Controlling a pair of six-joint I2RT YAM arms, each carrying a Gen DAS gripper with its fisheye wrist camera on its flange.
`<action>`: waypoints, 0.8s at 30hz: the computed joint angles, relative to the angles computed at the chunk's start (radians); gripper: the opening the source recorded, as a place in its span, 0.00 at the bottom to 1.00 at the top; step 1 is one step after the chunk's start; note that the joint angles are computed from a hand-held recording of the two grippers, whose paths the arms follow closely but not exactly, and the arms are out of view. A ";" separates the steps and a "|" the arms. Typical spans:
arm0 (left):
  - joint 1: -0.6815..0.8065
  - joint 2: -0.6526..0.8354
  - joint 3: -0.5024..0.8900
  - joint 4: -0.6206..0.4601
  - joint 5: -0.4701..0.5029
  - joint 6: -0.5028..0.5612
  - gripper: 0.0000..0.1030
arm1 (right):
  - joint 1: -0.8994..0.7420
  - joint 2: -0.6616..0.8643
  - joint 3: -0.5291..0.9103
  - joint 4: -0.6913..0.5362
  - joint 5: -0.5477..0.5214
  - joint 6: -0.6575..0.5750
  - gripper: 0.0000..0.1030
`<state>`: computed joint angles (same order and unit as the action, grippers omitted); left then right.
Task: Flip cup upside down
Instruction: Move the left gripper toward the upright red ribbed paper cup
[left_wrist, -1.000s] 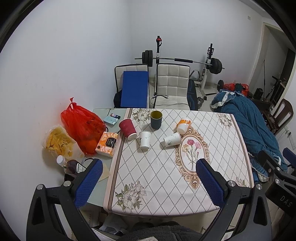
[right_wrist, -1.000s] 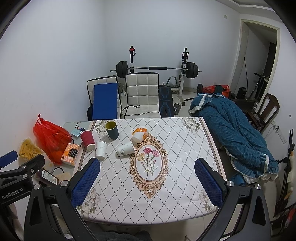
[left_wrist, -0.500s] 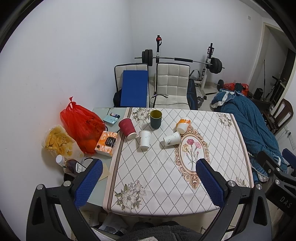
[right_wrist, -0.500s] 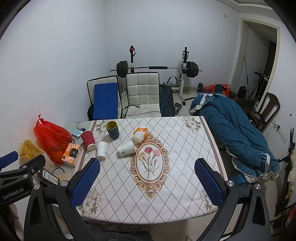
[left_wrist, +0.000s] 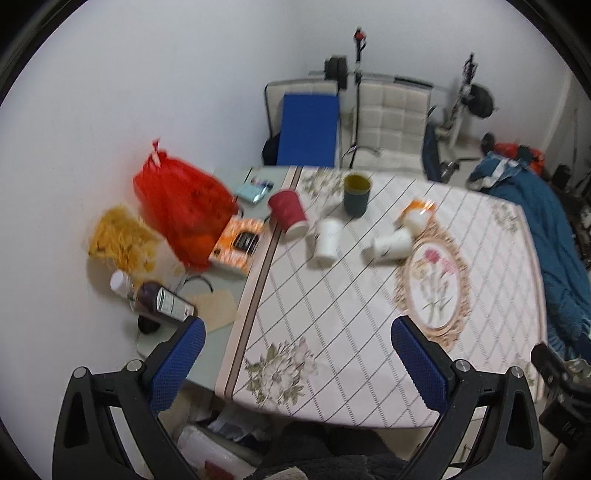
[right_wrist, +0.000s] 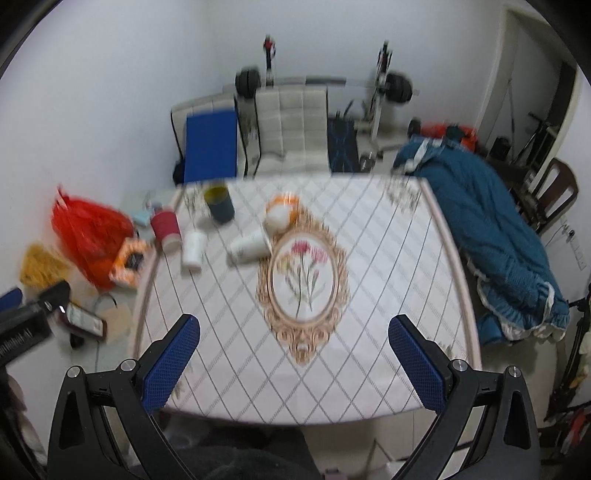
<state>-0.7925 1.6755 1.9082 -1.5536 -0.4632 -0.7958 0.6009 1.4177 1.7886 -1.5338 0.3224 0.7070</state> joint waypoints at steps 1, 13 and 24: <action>0.008 -0.002 -0.030 0.016 0.000 -0.002 1.00 | -0.025 -0.013 -0.076 0.047 -0.035 -0.026 1.00; 0.210 0.104 -0.207 0.207 0.133 0.123 1.00 | -0.109 0.079 -0.535 0.390 -0.245 -0.144 1.00; 0.463 0.463 0.116 0.248 0.263 0.347 1.00 | -0.159 0.410 -0.349 0.425 -0.283 -0.134 1.00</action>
